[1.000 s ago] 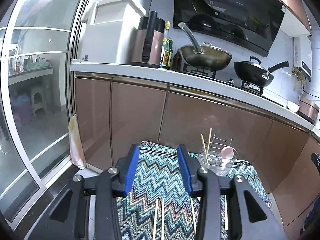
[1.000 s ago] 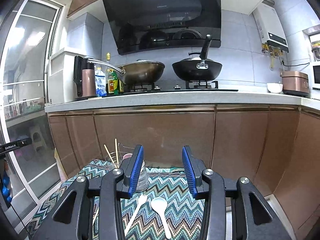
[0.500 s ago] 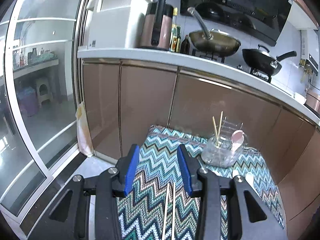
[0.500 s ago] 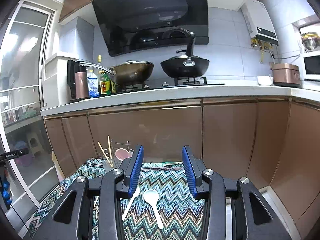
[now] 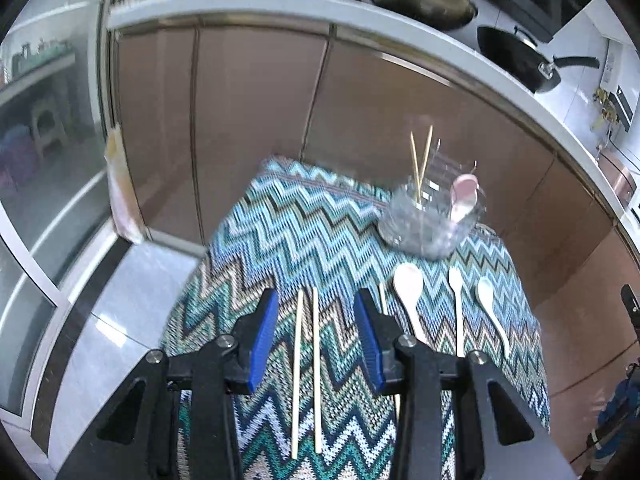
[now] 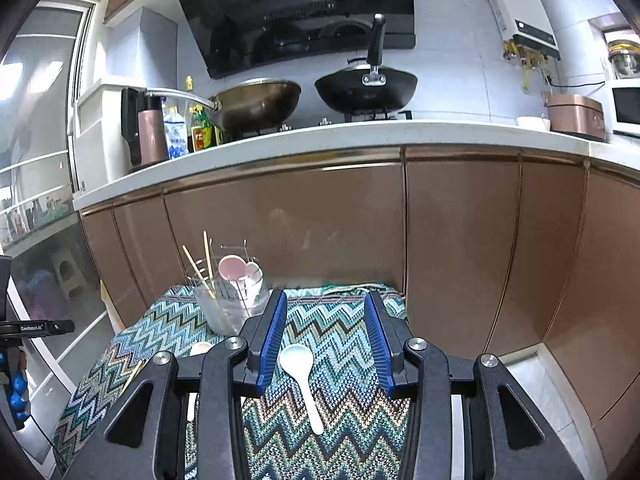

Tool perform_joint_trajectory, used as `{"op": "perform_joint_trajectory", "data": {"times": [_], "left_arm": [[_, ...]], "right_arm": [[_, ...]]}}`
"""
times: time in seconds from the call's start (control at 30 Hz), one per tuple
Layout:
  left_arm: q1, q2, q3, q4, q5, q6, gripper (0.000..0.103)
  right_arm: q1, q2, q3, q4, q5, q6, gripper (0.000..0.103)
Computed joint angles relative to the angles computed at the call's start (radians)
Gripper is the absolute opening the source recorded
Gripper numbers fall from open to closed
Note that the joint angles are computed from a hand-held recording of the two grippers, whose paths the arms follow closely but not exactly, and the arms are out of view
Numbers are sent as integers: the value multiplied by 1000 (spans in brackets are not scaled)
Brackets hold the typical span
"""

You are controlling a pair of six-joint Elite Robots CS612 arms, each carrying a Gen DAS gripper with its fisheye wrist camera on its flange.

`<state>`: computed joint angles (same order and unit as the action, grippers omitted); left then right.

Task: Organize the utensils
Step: 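Grasp a wooden chopstick with the left tool while the right tool grasps the white fork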

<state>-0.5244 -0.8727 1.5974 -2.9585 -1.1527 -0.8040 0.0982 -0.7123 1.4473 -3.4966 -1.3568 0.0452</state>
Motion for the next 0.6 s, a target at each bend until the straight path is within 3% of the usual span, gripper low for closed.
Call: {"op": "perform_joint_trajectory", "data": {"times": [0.13,0.6], "left_arm": [[21,26,-30,23,-94,-1,37],[68,121,-176,219,-293,10,36]], "right_arm": [[0,12,-11,36,2,0,40],[20,67,-90,248,83,-65,40]]}}
